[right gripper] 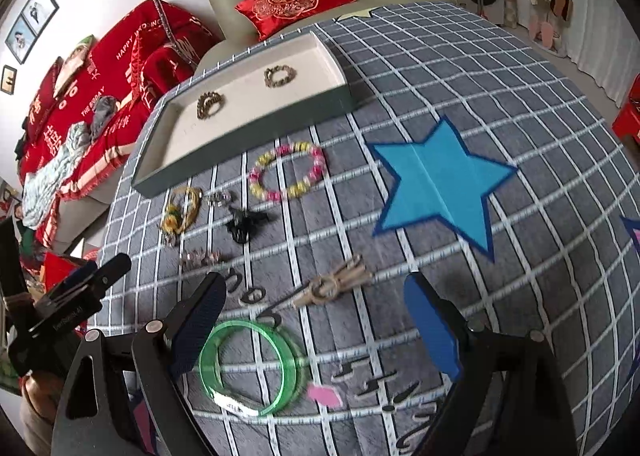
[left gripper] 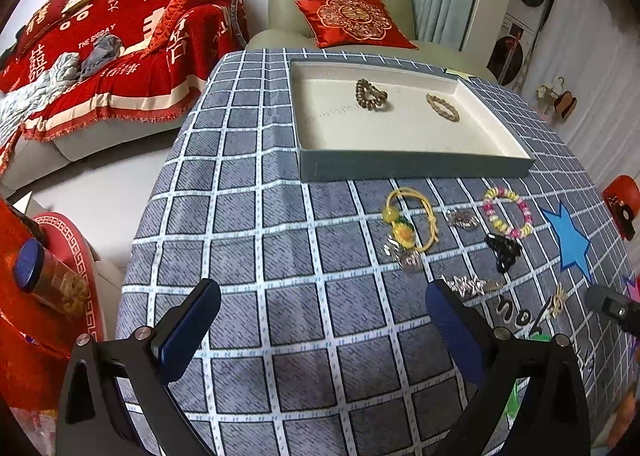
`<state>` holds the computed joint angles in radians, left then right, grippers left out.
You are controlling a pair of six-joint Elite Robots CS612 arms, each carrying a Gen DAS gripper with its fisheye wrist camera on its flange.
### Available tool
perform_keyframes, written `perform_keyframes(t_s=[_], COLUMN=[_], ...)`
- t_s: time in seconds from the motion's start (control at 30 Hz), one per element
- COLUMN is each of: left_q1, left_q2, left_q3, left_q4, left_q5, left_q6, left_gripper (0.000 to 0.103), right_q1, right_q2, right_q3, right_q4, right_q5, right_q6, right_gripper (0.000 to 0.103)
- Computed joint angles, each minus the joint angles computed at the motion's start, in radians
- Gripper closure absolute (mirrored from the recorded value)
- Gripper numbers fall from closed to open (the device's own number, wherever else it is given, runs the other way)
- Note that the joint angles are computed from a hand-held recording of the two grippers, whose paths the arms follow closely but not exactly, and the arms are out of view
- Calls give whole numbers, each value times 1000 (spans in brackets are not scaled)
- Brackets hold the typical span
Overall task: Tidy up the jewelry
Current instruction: 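Grasp the green bangle with the right tool while the left tool grasps the yellow cord bracelet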
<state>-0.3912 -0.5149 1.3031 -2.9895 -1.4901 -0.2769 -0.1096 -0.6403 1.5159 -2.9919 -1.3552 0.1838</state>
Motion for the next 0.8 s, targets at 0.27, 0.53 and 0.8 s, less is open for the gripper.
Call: perform_keyframes(t_s=[0.27,0.53,0.8], left_q1=[-13,-14,-8], left_q2=[0,6,21], left_q3=[11,-1,-35], left_q4=[3,25,51], left_q5=[-28,-58,-69], left_q6=[42,64,55], left_gripper=[0,0,0], right_q1=[11,25,48], right_q2=[-13,-15,-5], right_q3=[43,50,30], right_q4=[13,27,62], right_q5=[-30,-39,-82], right_q6=[-43,-92,-145], right_gripper=[11,11,20])
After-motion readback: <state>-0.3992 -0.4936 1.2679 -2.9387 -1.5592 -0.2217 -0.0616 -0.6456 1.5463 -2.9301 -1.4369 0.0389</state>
